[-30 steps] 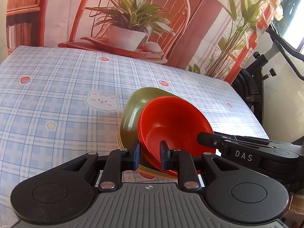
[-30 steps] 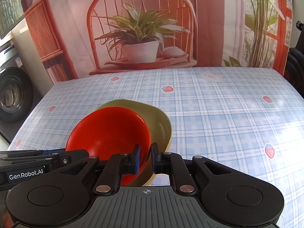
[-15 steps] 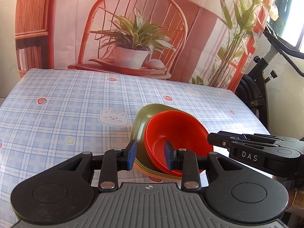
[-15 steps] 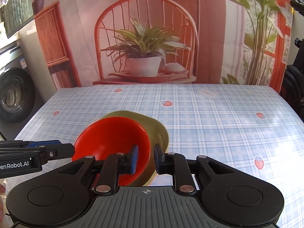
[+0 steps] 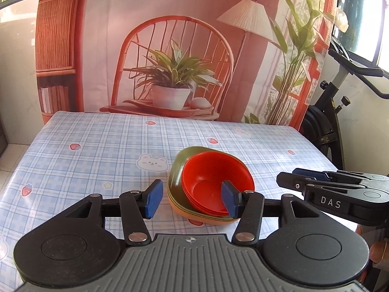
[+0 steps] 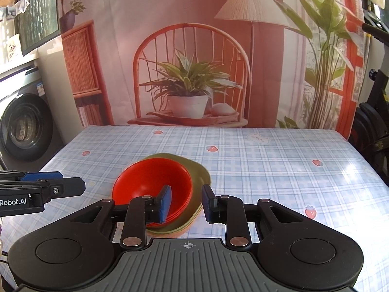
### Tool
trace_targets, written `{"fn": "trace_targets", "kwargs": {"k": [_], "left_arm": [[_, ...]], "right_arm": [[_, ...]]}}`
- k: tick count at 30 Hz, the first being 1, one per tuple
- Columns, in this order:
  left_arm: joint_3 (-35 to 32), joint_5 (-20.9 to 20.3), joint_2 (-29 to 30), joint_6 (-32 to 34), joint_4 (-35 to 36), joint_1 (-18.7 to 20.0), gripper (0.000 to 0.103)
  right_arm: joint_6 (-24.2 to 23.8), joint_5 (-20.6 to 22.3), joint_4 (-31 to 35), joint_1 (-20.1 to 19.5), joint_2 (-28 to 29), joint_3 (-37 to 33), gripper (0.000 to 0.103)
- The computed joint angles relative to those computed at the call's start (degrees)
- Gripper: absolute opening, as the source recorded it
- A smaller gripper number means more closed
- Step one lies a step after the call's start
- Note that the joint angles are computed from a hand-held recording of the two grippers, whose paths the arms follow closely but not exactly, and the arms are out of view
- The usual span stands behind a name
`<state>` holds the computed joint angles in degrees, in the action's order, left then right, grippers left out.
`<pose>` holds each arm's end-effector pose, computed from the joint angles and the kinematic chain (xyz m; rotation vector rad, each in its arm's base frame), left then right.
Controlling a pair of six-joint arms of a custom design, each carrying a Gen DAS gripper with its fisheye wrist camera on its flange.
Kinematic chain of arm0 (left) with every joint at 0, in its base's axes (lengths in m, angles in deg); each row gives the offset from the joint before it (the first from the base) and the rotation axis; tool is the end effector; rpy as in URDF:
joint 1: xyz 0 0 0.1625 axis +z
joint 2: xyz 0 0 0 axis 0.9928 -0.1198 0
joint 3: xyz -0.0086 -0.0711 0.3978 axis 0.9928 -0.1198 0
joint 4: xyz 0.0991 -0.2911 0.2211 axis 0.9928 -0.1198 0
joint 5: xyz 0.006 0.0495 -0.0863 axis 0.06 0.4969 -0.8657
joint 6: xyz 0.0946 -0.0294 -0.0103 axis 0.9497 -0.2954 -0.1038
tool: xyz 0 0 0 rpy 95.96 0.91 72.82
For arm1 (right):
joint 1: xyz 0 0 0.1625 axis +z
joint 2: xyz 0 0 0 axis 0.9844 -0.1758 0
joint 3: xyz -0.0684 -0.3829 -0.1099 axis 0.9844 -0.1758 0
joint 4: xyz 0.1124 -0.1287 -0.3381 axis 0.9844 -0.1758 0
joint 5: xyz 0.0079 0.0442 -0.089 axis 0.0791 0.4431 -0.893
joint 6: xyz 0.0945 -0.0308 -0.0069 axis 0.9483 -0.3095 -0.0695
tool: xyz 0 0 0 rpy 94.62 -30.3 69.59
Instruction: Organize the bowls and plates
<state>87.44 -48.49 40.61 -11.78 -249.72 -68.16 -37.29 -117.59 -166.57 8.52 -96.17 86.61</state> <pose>-0.3487 -0.3139 0.0070 0.6802 2.3697 -1.0786 0.0911 -0.3638 0.2831 0.4213 -2.2679 1.1351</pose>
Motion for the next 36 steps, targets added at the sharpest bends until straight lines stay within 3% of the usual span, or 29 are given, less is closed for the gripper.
{"fn": "trace_targets", "kwargs": {"k": [4,8,12,15,17,24,28,31,36], "left_arm": [[1.02,1.81,-1.82,-2.21,3.11,-2.89,0.072],[2.06,3.93,-3.44,-5.49,6.21,-6.7,0.086],[1.08,7.23,-6.46,-15.37,21.1,-10.92,0.087],[-0.86,8.66,-9.44,-25.33,36.6,-14.19,0.087],[-1.75,9.32,-11.42,-31.26,45.04,-16.64,0.087],[-3.32,10.56,-15.09,-38.11,58.83,-23.74,0.088],[-4.34,10.8,-15.72,-42.02,64.25,-26.72,0.088],[-3.77,9.94,-16.71,-43.76,64.43,-28.37,0.088],[-4.22,10.11,-17.16,-50.04,70.98,-30.76,0.088]], "right_arm": [[0.0,0.29,0.73,0.62,-4.37,2.08,0.04],[-0.43,0.02,1.63,1.96,-9.26,3.91,0.073],[-1.3,0.09,6.11,3.86,-15.81,5.06,0.098],[-1.51,-2.13,8.43,7.08,-20.51,5.98,0.103],[-0.86,-6.58,7.22,10.81,-21.63,6.38,0.103],[1.04,-11.57,12.3,18.2,-31.48,8.69,0.103],[2.72,-18.75,10.06,25.05,-32.09,9.51,0.103],[5.06,-22.69,12.07,29.6,-33.8,10.02,0.103],[6.86,-29.32,13.66,37.11,-34.15,10.37,0.103]]}}
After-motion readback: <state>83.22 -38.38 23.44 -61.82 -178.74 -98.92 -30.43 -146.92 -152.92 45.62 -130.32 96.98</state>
